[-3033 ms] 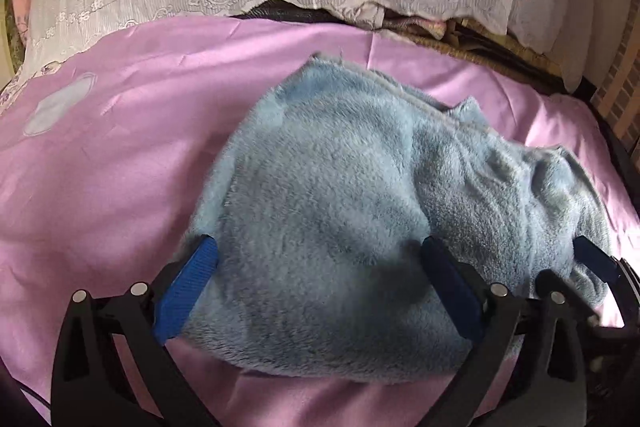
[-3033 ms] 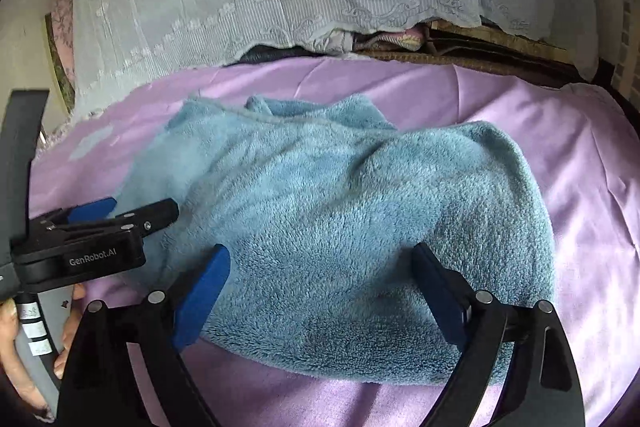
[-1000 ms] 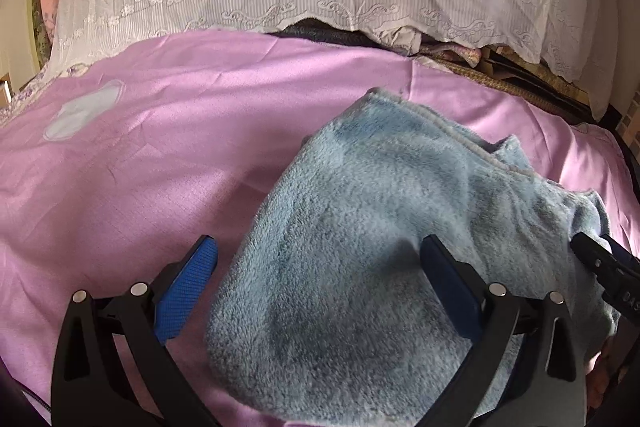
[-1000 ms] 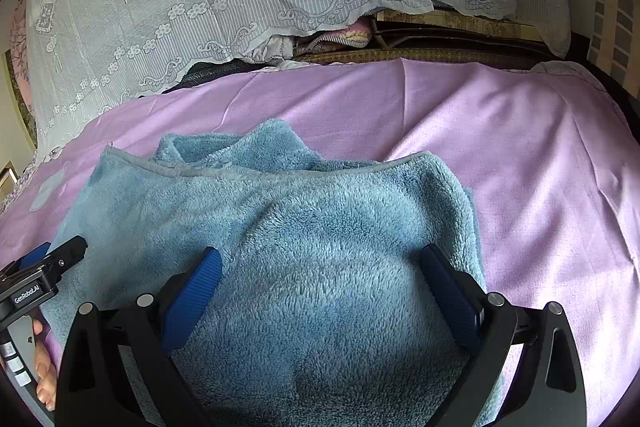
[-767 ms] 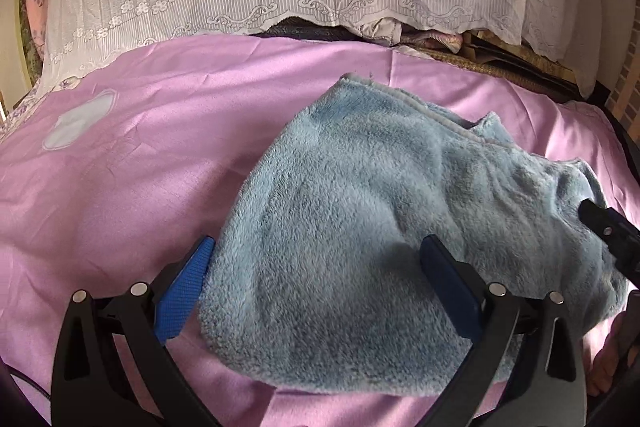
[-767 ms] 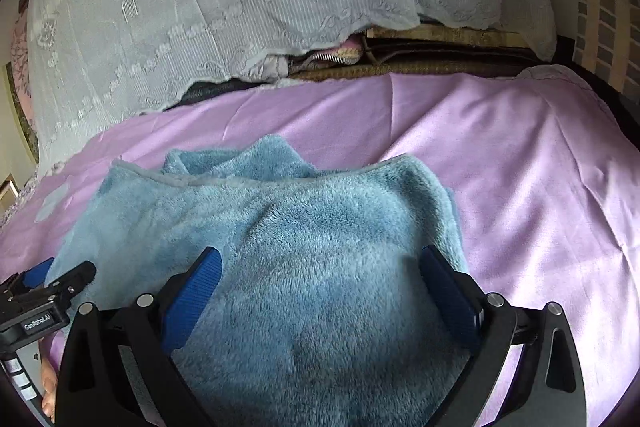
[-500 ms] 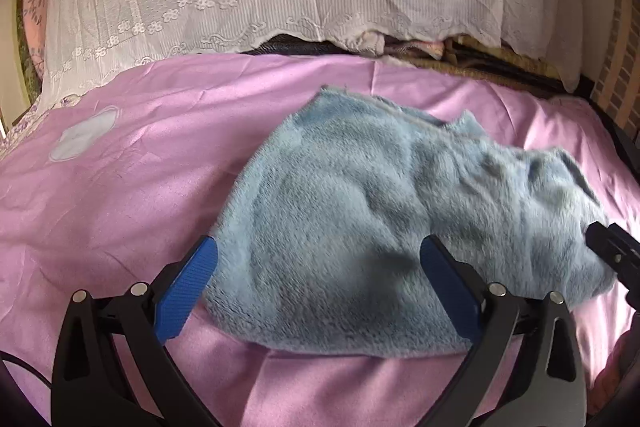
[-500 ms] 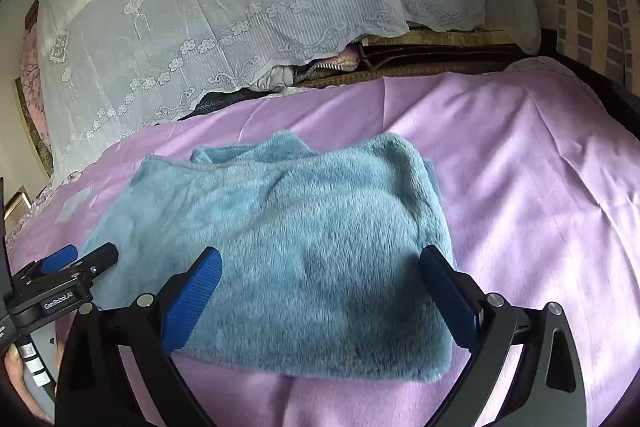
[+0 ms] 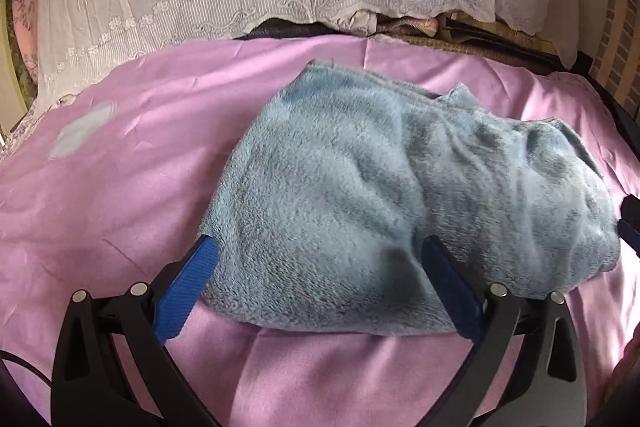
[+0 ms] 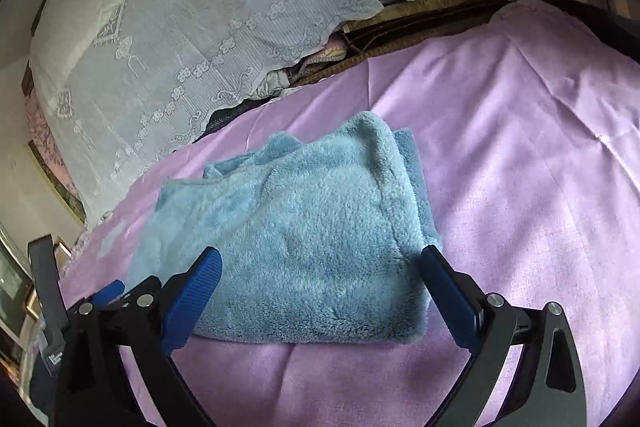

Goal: Fold small clothes

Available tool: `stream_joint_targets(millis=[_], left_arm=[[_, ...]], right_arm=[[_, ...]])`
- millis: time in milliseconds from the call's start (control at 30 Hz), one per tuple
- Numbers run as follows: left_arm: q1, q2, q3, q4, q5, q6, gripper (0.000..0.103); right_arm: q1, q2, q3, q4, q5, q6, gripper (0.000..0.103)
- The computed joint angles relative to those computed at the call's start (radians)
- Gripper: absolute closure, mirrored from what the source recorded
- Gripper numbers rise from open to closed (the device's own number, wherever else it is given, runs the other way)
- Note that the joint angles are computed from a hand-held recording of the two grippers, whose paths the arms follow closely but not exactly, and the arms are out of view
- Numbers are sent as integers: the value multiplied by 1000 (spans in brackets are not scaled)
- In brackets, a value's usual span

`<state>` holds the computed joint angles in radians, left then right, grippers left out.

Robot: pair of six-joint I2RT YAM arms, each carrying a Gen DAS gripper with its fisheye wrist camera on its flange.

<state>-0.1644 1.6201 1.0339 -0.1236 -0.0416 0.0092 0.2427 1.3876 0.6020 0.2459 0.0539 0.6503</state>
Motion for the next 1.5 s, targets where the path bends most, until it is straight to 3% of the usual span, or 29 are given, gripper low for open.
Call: stream_joint_targets(millis=[167,333,567,667,833,967,1200,1500], left_arm=[[-45,-54,-8,-25,37,-20,4],[-134,5,96,-87,-71,-29,4],[-153,197,293,-190,-122,-134,4],[-133,212,238,-108,-68,-136,4],[-146,204,225,-91,-99,-130,4],[-132,198,218,-85,-66,-137,4],[-119,188,204,-74,-32,-143,4],[-99,187,204,-79,21,-153,4]], right_arm=[[-214,33,-91,176,-336,212,3],[-269,44,-103,223,-455,250,3],[-237,53,-37,86,-425,186,3],[-216,77,0,41,-390,164,3],[-186,179,130,-33,-320,110,3],[-182,263,230,-66,-295,59,3],[-225,281,250,-84,-405,-33,3],[-242,213,166,-47,-533,-13,3]])
